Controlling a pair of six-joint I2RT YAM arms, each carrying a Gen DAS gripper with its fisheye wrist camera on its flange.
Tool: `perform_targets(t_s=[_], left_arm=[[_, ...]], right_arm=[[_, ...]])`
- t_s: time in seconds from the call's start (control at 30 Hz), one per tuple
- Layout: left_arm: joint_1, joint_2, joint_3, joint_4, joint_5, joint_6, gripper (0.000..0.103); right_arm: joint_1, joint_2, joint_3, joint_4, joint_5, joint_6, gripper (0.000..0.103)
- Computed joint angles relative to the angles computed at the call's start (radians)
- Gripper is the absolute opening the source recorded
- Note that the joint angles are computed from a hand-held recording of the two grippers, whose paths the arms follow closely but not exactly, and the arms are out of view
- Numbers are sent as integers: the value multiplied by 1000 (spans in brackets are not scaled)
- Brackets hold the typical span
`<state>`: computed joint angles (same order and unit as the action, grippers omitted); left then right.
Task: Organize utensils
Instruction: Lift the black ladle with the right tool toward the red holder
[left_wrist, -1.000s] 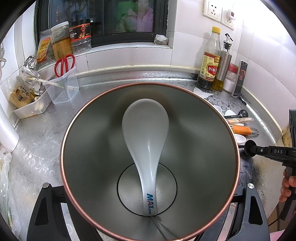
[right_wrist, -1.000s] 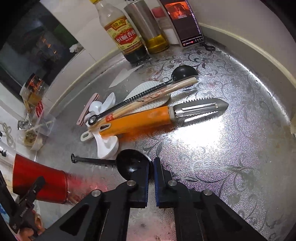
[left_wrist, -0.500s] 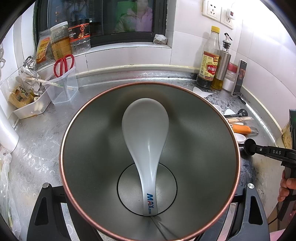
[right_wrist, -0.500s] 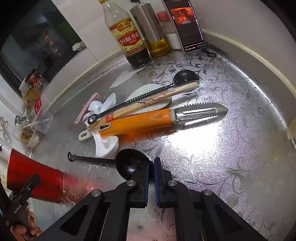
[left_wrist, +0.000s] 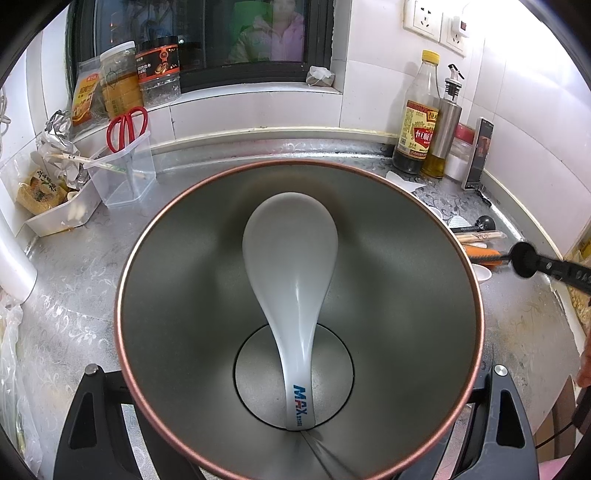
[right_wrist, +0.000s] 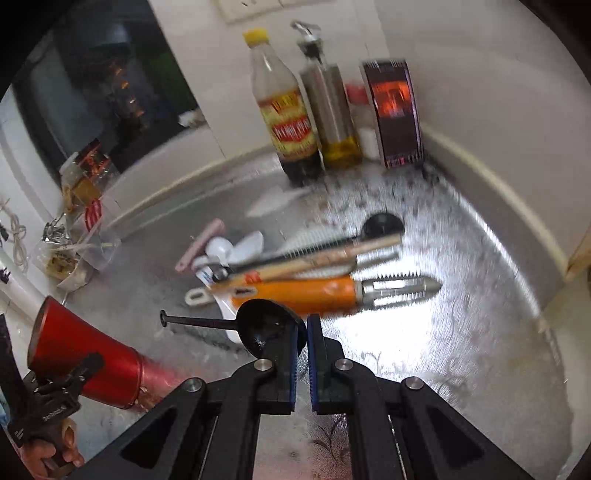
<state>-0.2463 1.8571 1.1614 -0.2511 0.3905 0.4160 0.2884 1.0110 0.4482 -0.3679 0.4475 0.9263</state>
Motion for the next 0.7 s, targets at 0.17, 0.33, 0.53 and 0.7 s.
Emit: perform_targets(t_s=[0.17, 0.33, 0.53, 0.7], left_arm=[[0, 0, 1, 0, 0, 0, 90], [0, 1, -2, 0, -2, 1, 90], [1, 0, -7, 4, -1, 2, 90], [1, 0, -7, 3, -1, 2, 90]], right_arm=[[76, -13, 76, -75, 93, -9, 5], [175, -18, 169, -148, 212, -26, 5], [282, -10, 296, -224, 327, -96, 5], [343, 11, 386, -253, 380, -177, 5]])
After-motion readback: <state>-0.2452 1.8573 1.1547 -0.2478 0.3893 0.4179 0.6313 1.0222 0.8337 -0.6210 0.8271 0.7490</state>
